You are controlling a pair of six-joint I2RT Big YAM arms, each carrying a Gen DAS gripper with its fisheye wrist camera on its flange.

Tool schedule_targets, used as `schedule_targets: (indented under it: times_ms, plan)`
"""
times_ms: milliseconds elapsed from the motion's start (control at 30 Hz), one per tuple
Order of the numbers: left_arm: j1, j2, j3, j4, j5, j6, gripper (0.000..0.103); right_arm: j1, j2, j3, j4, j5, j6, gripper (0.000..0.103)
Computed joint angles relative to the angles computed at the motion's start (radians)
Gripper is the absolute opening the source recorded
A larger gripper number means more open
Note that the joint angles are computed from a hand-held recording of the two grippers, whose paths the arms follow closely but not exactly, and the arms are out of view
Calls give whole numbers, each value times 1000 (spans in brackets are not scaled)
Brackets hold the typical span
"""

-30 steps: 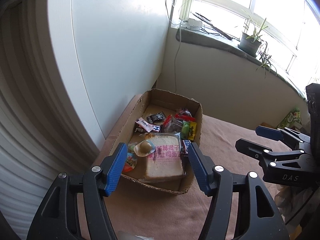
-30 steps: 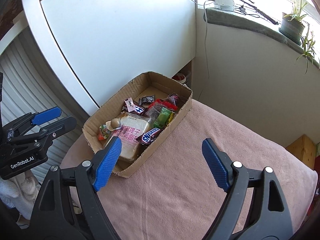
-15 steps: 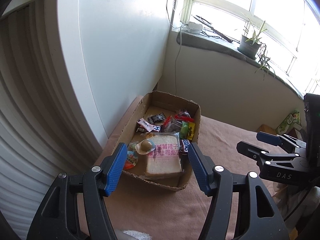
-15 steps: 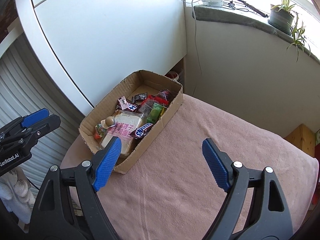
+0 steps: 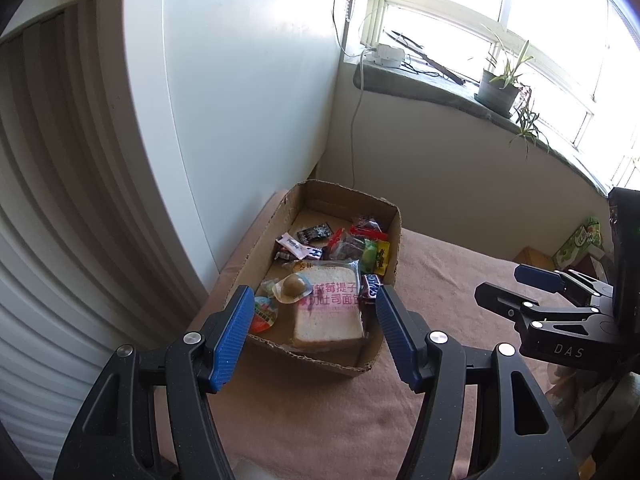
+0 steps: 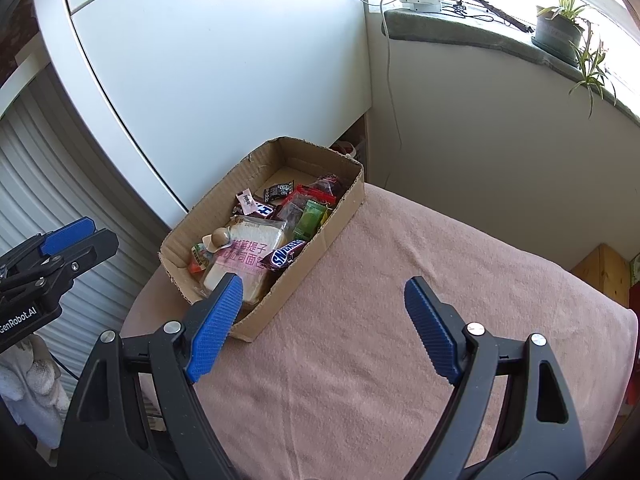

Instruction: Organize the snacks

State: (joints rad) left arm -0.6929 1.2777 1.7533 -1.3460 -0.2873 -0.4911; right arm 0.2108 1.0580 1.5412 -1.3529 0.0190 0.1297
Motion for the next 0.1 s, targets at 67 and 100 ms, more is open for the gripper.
schedule_targets:
  times_ms: [67, 100]
  plan:
    - [-2, -2, -2, -2, -2, 1, 63, 4, -4, -5, 0, 5, 3, 86]
    - [-2, -2, -3, -3, 0, 1, 63, 5, -6, -8, 1, 8, 4, 86]
